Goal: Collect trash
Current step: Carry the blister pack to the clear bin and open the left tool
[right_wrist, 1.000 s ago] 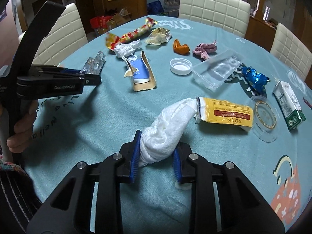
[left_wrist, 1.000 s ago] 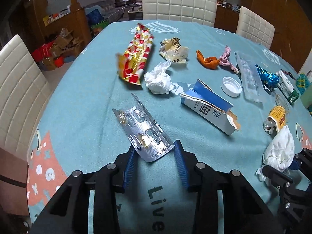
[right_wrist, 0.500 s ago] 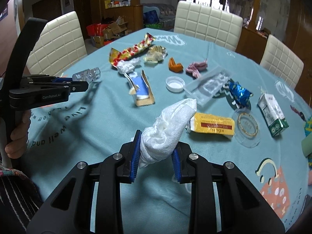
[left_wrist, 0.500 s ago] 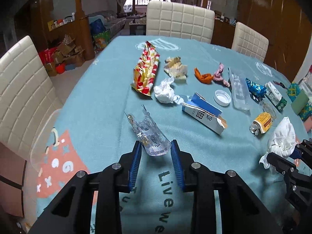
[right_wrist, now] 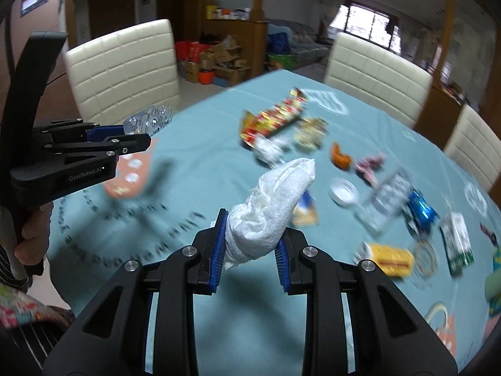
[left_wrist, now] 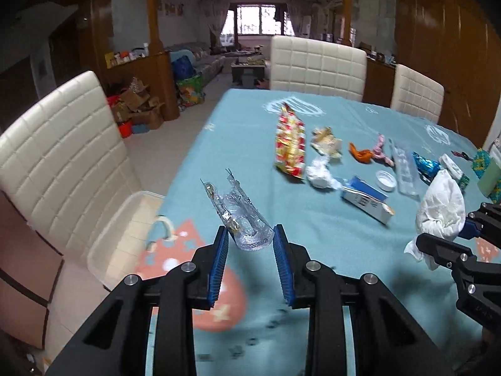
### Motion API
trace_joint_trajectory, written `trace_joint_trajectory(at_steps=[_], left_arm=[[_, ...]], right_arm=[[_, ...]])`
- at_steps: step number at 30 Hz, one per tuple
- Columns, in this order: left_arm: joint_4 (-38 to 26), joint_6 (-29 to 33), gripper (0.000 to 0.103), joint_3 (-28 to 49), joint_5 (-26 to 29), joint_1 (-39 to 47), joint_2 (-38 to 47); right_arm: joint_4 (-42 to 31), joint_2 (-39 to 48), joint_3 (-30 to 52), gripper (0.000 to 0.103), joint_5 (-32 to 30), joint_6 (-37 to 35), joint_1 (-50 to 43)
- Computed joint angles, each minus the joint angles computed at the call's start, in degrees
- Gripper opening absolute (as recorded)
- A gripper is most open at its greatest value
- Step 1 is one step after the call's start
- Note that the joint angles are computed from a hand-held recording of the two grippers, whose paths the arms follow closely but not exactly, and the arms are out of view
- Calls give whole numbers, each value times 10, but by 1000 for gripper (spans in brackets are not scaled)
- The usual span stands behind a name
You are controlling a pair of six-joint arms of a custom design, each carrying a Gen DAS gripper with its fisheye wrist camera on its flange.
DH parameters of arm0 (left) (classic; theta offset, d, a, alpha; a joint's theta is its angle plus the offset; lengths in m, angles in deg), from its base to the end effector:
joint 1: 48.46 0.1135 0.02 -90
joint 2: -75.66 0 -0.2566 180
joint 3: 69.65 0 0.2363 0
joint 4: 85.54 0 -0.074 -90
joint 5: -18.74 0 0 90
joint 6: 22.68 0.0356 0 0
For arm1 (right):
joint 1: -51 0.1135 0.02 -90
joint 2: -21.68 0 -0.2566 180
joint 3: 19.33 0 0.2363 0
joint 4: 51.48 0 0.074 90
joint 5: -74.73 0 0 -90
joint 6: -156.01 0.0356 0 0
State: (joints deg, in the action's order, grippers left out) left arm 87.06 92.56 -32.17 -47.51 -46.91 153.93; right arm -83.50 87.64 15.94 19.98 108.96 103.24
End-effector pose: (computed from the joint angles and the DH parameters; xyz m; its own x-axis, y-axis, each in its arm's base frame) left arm 0.2181 -0.0084 0.1309 -0.5701 0.3750 -0.7310 0.5381 0.8428 0.0127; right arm 0.1179 0.1186 0.1356 -0.7278 -0.0310 -0.6851 0.0168 0.9979 -0.0630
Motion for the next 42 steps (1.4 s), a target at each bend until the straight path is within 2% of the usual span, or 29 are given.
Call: trace_joint_trajectory(at_steps=[3, 9, 11, 18, 20, 22, 23, 26, 32, 39, 41, 42], left_arm=[[17, 21, 29, 27, 10, 55, 42], [8, 33, 30, 144, 21, 122, 179], [13, 32, 34, 177, 20, 131, 215], [61, 32, 36, 247, -8, 132, 292], [72, 29, 43, 263, -19, 127, 312], [60, 20, 74, 289, -18, 131, 332], [57, 16, 80, 296, -9, 137, 338], [64, 8, 81, 305, -13, 145, 352], [31, 1, 81, 332, -10, 185, 374], [24, 9, 81, 339, -32, 230, 378], [25, 7, 81, 336, -40, 243, 370], [29, 7, 81, 332, -40, 247, 366]], right_arm=[[84, 93, 44, 29, -33, -76, -42], [174, 250, 156, 29, -94, -180, -103], [188, 296, 195, 29, -108, -203, -118], [189, 423, 329, 29, -163, -254, -171], [181, 455, 367, 29, -177, -264, -182], [176, 474, 390, 29, -188, -270, -188], [174, 483, 401, 29, -191, -273, -190], [169, 511, 430, 29, -202, -285, -191], [137, 570, 511, 29, -223, -309, -183], [108, 631, 614, 32, -238, -338, -163], [112, 641, 629, 37, -231, -347, -156], [118, 641, 629, 54, -214, -346, -151]])
